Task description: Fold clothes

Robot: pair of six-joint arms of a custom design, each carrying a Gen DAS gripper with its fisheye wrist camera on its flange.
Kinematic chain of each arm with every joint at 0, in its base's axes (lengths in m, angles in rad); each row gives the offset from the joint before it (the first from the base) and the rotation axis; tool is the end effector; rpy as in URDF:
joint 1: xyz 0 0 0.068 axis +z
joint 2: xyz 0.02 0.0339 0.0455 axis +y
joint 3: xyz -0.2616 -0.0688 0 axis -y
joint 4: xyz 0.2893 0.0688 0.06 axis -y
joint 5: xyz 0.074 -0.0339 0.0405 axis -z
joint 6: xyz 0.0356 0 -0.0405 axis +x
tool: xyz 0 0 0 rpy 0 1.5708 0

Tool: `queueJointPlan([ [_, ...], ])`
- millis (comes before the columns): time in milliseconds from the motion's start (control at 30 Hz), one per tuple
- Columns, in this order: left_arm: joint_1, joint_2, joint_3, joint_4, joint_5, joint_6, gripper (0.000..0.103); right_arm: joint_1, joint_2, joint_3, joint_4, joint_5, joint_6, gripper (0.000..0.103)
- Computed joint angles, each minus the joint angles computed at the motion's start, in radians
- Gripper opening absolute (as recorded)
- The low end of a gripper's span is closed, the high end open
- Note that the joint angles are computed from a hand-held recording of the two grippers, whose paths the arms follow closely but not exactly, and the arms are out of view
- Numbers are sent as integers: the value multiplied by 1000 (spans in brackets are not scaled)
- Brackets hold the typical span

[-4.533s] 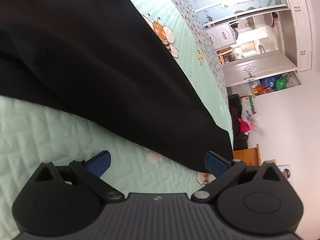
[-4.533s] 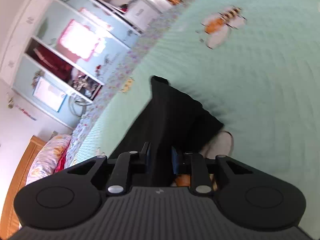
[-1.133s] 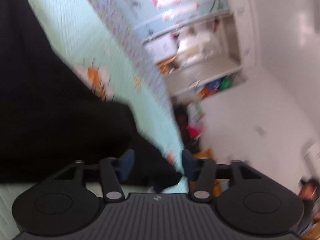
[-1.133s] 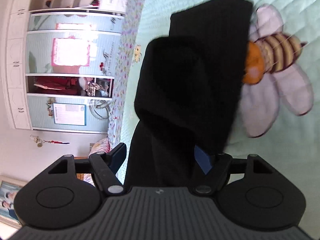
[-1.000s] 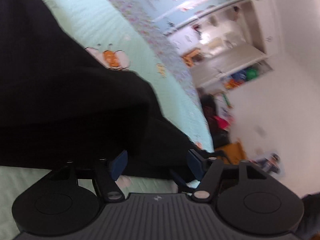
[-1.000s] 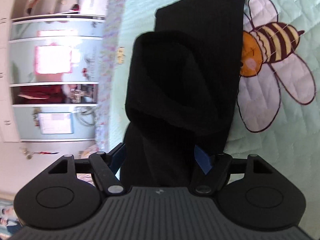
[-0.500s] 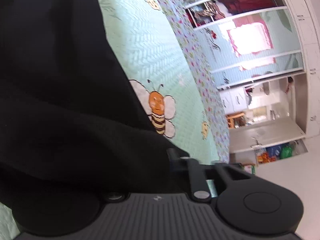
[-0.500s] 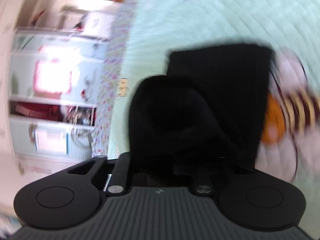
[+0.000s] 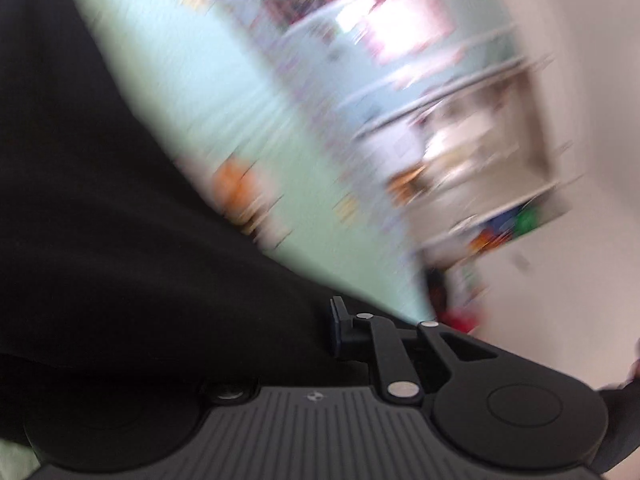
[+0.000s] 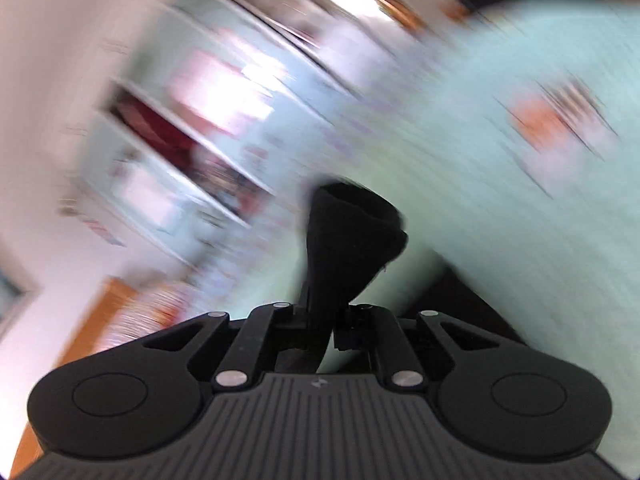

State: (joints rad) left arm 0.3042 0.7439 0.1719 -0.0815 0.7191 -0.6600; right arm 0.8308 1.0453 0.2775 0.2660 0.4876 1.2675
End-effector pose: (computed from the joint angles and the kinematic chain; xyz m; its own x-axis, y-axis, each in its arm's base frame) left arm 0.1819 0.0325 0.1232 -0.6260 -0.6800 -0.3817 -0.1395 0.5792 -0.8032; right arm 0.1681 0.1594 0.1313 -0.4552 0.7519 -0.4769 0.1974 0.6075 0.7694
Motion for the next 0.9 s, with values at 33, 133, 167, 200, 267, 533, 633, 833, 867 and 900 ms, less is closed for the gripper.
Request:
queueJointPlan([
  [33, -26, 55, -6, 8, -38, 28, 16, 0, 59, -37, 37, -39, 80, 13],
  [133, -47, 158, -37, 95, -77, 50, 14, 85, 236, -106, 214, -15, 257, 9],
  [167, -50, 146, -40, 97, -84, 64, 14, 128, 280, -131, 301, 25, 295, 9],
  [200, -59, 137, -37, 93, -100, 77, 14, 166, 330, -147, 382, 62, 326, 10],
  [267, -60, 128, -27, 97, -110, 80, 15, 151, 312, -138, 365, 47, 303, 12],
  [533, -61, -4, -56, 66, -227, 37, 14, -47, 229, -137, 362, -174, 241, 16],
  [633, -50, -36, -65, 41, -238, 30, 14, -70, 273, -206, 522, -186, 300, 16],
  [833, -45, -178, -88, -8, -303, 18, 14, -103, 245, -147, 485, -263, 51, 19],
  [867, -42, -202, -95, -16, -311, 24, 15, -111, 221, -134, 420, -273, 35, 19],
  [900, -48, -183, -89, -9, -329, 28, 15, -119, 201, -120, 359, -284, 22, 19],
])
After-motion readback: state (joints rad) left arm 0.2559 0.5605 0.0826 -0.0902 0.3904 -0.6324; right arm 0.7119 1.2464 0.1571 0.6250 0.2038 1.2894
